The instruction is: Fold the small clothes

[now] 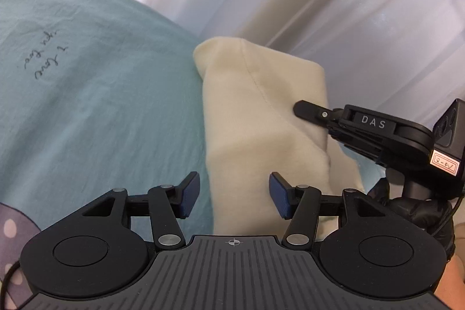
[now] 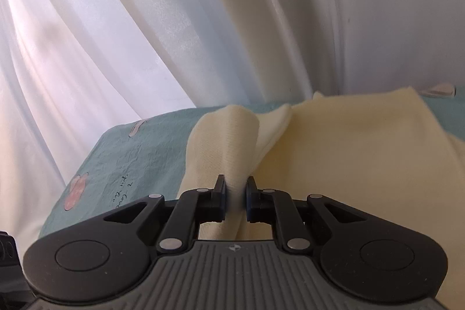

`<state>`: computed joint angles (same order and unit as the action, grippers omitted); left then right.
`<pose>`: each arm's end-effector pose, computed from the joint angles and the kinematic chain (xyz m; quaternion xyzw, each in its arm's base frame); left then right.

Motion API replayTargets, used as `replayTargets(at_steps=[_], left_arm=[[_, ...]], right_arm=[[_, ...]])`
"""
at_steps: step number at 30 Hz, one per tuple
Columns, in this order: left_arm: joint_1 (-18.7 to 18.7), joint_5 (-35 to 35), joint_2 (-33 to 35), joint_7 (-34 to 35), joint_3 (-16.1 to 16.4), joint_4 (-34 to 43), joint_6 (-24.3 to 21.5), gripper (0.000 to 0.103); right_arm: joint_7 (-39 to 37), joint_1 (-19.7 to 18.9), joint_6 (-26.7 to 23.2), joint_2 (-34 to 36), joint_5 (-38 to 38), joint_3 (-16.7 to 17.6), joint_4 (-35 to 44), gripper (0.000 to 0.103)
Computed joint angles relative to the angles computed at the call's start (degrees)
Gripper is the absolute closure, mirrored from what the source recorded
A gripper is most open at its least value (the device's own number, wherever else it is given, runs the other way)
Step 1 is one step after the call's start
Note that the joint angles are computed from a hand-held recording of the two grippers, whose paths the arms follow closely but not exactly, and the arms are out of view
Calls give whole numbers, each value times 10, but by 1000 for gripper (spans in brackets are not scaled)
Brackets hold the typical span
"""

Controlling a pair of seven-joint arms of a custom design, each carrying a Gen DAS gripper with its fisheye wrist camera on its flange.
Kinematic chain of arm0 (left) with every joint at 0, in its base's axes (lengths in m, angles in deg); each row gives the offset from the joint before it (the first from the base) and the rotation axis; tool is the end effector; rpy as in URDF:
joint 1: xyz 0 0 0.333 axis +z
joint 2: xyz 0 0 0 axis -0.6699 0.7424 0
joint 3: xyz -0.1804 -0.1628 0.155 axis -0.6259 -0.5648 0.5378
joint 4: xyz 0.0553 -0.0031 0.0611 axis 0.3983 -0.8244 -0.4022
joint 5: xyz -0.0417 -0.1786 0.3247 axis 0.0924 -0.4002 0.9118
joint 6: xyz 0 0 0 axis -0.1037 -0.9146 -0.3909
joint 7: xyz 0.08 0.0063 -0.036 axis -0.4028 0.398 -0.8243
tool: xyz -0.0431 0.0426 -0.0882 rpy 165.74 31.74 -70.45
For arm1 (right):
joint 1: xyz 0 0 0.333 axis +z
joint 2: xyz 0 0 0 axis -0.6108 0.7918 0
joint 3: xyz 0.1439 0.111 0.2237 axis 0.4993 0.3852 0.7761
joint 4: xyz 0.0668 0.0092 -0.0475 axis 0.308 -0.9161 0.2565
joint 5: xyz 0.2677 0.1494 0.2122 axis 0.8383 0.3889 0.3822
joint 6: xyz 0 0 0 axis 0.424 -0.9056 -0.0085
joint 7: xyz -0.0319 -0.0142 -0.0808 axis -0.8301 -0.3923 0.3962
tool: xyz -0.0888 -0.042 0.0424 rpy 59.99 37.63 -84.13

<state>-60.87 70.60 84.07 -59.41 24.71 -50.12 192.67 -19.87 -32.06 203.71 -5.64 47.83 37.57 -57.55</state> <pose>0.6058 -0.2996 0.3915 -0.7580 0.4965 -0.4092 0.1071 0.6850 0.1659 0.3615 -0.7284 0.4992 -0.0696 0.4642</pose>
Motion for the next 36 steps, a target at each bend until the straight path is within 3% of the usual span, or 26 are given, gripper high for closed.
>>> replayTargets(at_steps=[3, 7, 9, 10, 12, 15, 19, 20, 21, 23, 25, 29, 32, 36], left_arm=[[4, -8, 16, 34, -17, 26, -29, 42], [48, -82, 70, 140, -90, 74, -41, 43], [60, -115, 94, 181, -114, 92, -41, 43], [45, -114, 94, 176, -97, 93, -34, 43], [40, -123, 95, 193, -93, 98, -41, 43], [42, -140, 97, 212, -97, 97, -38, 43], [33, -152, 99, 231, -96, 107, -52, 43], [29, -154, 98, 236, -96, 111, -65, 43], [29, -157, 96, 245, -100, 113, -76, 43], [23, -160, 91, 258, -101, 114, -86, 42], [-2, -142, 85, 252, -80, 118, -97, 39], [-22, -131, 102, 261, -70, 157, -137, 37], [-32, -137, 119, 261, -71, 186, -166, 37], [-62, -119, 140, 236, -48, 234, -209, 37]], right_arm=[[12, 6, 33, -5, -25, -21, -11, 92], [98, 24, 42, 2, -115, -69, -26, 91], [126, -13, -13, 20, -110, -54, -6, 90], [122, -52, -54, 25, -70, -30, 2, 89], [165, -93, -137, 43, -22, -16, 30, 83], [177, -103, -171, 59, 1, -17, 48, 69], [215, -91, -184, 83, 8, -16, 82, 66], [230, -79, -172, 79, -5, -23, 82, 71], [240, -59, -144, 71, -31, -35, 77, 91], [225, -28, -80, 43, -74, -49, 49, 91], [144, -25, 2, 8, -63, -30, 6, 91], [85, -15, 93, -10, -73, -32, -18, 91], [127, 8, 126, -4, -129, -71, -24, 91], [193, 28, 165, 12, -192, -104, -31, 90]])
